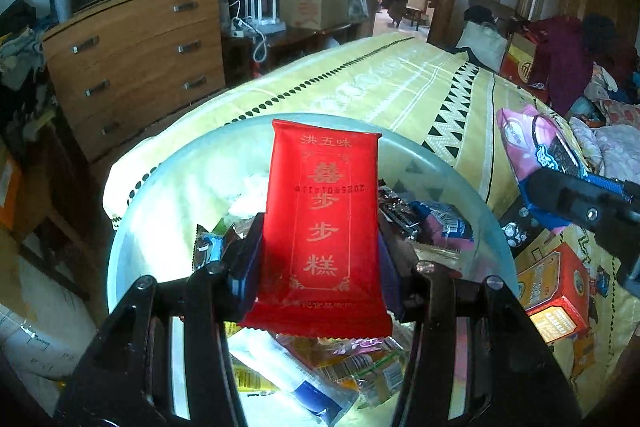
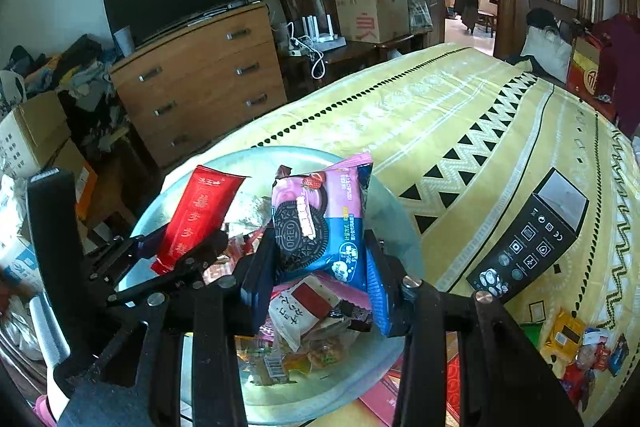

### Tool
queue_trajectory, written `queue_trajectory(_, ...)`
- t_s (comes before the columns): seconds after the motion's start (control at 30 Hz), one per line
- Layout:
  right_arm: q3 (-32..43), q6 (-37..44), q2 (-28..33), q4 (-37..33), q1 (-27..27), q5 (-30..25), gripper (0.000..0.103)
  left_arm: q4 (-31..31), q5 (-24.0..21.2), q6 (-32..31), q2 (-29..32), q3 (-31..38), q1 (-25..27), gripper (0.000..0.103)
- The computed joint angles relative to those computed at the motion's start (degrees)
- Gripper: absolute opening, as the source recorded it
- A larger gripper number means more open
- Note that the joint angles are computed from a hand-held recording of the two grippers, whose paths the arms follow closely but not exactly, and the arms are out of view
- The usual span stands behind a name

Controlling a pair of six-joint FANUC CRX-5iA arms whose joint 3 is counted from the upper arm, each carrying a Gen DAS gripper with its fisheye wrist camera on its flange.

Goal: Organize snacks
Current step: 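Lower both packets into the glass bowl and open both tools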

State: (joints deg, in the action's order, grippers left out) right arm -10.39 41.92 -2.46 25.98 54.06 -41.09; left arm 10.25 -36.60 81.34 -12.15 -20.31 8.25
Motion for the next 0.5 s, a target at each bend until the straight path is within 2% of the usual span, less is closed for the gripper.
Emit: queue_trajectory(0.5, 0.34, -0.60, 0.50, 1.08, 0.58, -0.87, 0.044, 0.09, -0.28, -0.23, -0.03, -0.14, 0.18, 0.050)
